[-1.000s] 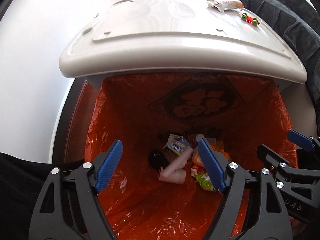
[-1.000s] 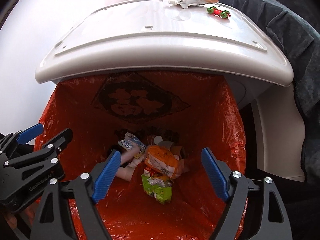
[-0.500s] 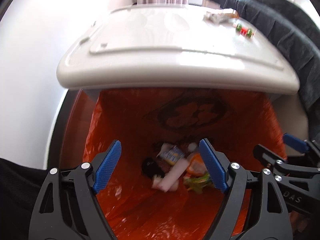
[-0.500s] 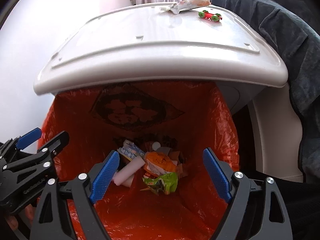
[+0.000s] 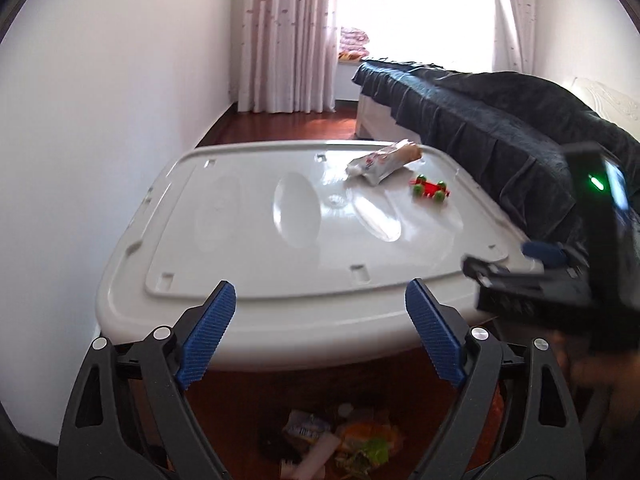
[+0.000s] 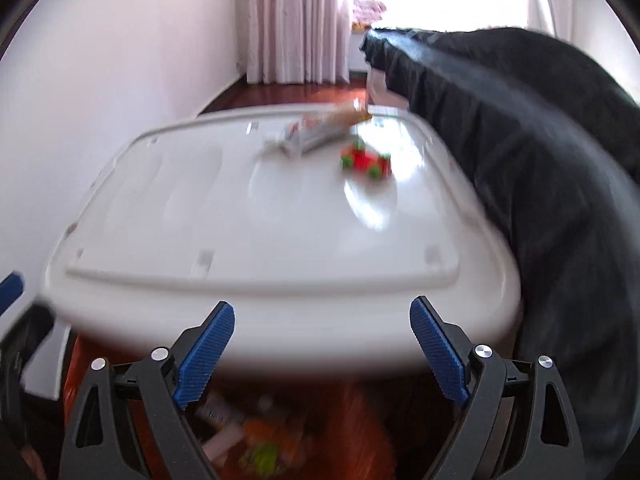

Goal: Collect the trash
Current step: 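Move the right tool to the red toy car and grasp it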

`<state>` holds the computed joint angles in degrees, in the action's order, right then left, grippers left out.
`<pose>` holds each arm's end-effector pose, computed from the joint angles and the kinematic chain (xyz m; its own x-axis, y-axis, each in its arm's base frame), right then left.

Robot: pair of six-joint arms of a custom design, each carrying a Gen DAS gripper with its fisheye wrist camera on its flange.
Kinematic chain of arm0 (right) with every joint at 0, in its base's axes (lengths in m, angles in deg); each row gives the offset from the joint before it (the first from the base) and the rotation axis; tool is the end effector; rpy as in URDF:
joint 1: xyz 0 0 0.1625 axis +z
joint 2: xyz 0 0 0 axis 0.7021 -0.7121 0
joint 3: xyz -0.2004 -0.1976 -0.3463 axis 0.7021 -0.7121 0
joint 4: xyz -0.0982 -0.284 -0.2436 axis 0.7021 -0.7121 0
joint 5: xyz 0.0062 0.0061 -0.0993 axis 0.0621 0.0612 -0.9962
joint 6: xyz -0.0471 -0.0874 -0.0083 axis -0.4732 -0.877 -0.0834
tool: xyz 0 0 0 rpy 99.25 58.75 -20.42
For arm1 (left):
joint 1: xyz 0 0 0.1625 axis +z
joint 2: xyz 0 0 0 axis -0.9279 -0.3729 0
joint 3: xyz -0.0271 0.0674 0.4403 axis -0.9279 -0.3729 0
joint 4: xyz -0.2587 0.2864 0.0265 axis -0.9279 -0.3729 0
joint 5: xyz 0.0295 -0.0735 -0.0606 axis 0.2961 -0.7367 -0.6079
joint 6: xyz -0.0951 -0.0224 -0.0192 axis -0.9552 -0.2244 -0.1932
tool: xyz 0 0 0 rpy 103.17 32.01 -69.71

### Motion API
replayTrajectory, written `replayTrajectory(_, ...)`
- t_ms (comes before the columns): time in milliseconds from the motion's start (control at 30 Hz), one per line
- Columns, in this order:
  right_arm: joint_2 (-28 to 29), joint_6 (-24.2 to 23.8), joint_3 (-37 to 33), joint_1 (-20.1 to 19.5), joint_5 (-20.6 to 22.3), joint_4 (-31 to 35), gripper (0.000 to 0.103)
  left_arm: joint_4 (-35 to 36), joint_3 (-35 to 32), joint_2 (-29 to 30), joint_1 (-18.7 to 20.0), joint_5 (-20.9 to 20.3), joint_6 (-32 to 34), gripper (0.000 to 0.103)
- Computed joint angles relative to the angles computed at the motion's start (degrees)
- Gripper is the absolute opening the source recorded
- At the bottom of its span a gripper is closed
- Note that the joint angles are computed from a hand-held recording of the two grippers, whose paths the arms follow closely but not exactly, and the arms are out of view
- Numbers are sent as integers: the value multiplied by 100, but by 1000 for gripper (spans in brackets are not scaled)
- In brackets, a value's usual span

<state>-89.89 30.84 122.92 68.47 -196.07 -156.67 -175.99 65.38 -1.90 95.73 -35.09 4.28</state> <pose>0.2949 -0.4911 0.0667 -0.5883 -0.4764 0.6534 -0.7315 0.6579 -0.1789 -0.1714 -0.3450 0.2118 -0.7130 -0.3039 -0.6319 0.3758 0.5952 -0.7103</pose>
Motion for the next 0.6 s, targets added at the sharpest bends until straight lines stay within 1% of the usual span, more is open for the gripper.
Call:
replayTrajectory(33, 51, -148, -200, -21, 61, 117, 88, -522, 10, 132, 89, 63, 443, 85)
replayTrajectory(67, 168, -428, -544, -72, 150, 297, 88, -804, 9, 197, 146, 94, 689, 85)
replayTrajectory(133, 389, -864, -1034, -142, 169, 481, 88, -1690, 2, 427, 313, 115, 1433, 85)
replayTrajectory(200, 674, -1291, -1674, -247, 103, 914, 88, -2405, -4, 619, 457, 100, 1981, 85)
replayTrajectory(267, 897, -1507, -2162, -325, 6, 1223, 88, -3147, -22, 831, 612, 60, 2516, 85)
replayTrajectory(333, 1151, -1538, -2664, -395, -154, 1522, 87, -3560, -54, 962, 714, 70, 2861, 85)
replayTrajectory(400, 1341, -1396, -3111, -479, -172, 1984, 87, -3898, -90, 1068, 818, 56, 3182, 85)
replayTrajectory(467, 1475, -1309, -3364, -515, -205, 2214, 87, -4247, -148, 1178, 954, -4, 3498, 85)
replayTrajectory(600, 1742, -1384, -3812, -546, -326, 2586, 87, -4491, -202, 1253, 1108, -114, 3682, 85)
